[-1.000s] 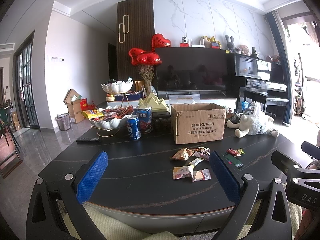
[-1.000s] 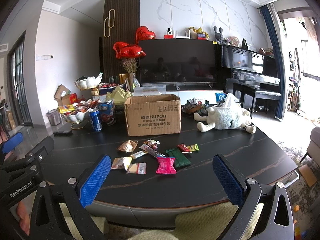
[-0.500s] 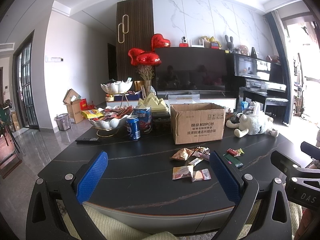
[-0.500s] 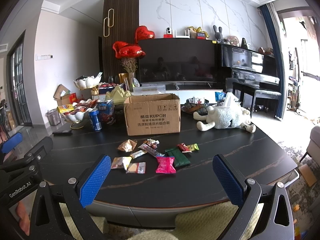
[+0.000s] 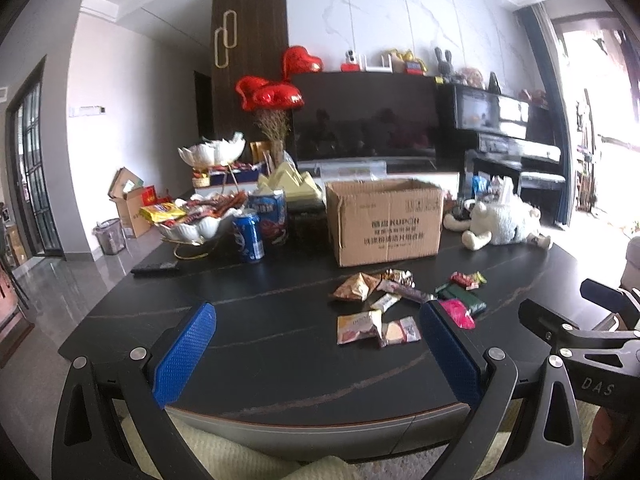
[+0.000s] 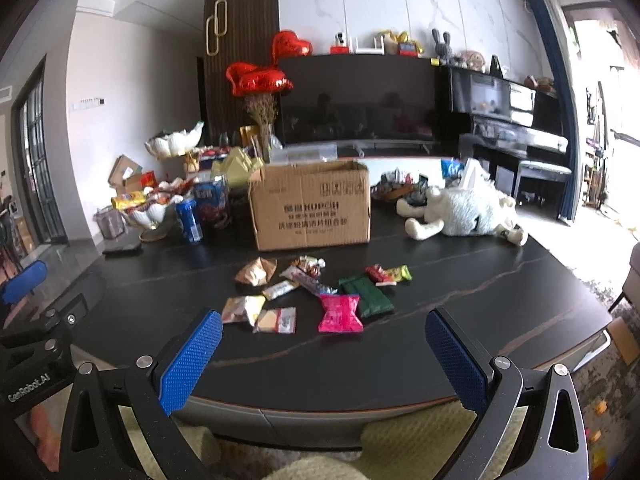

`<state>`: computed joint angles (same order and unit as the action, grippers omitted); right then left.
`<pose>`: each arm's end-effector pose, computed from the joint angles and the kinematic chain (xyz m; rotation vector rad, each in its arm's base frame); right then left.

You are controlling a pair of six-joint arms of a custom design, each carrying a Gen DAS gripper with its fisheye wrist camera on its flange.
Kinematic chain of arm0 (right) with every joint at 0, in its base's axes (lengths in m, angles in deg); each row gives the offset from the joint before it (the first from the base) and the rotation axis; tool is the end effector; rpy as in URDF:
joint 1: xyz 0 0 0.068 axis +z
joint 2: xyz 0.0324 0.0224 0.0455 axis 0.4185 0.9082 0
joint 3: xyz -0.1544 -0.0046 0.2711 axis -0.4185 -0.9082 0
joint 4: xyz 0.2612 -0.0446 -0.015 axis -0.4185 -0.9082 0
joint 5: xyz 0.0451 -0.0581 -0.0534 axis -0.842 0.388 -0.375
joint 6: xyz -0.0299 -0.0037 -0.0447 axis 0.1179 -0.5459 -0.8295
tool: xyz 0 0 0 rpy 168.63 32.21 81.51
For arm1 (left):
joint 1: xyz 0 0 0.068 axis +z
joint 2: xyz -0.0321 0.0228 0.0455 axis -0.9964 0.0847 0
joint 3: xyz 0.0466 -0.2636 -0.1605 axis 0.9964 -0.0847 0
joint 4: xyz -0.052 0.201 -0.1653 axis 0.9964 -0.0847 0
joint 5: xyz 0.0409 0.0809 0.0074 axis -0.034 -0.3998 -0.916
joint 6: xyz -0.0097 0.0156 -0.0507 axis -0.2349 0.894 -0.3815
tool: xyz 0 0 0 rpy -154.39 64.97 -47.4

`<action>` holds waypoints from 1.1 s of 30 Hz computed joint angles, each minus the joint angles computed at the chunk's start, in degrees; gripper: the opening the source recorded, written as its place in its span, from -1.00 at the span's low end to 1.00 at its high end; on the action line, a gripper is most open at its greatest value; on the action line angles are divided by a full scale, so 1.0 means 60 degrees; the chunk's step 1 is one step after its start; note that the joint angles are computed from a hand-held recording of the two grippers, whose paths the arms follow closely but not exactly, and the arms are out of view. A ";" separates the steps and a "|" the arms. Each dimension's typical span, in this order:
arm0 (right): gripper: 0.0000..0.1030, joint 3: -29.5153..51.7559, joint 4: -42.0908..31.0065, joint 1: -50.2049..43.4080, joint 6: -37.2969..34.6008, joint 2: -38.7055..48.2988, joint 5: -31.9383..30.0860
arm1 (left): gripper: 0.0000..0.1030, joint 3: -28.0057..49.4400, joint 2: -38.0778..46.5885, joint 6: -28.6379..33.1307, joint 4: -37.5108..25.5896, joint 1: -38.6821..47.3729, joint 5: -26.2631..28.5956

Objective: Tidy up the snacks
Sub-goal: 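Grasp the white DENMAS bag with the left tool while the right tool grasps the pink packet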

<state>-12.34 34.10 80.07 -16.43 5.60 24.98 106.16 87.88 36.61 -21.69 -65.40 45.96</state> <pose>0.1407 0.1545 0.2281 0.2249 2.0703 -0.0486 0.1767 0.0458 0.2226 0.2596 1.9684 -0.0791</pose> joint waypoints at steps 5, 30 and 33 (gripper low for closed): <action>0.99 -0.0219 0.0824 -0.0918 -0.0523 0.0438 -0.0996 | 1.00 -0.0027 0.1183 0.0193 0.0814 -0.0668 -0.0447; 0.73 0.0791 0.4094 -0.4593 -0.3328 0.4337 -0.4564 | 0.53 0.3314 0.7425 -0.0115 0.0577 -0.2512 -0.1228; 0.61 0.1006 0.4277 -0.4940 -0.3418 0.4764 -0.4952 | 0.50 0.3808 0.7948 -0.0321 0.0310 -0.2726 -0.1306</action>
<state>-6.31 59.76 50.43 -36.93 34.18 -4.73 129.01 135.56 34.68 -19.83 -81.75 38.12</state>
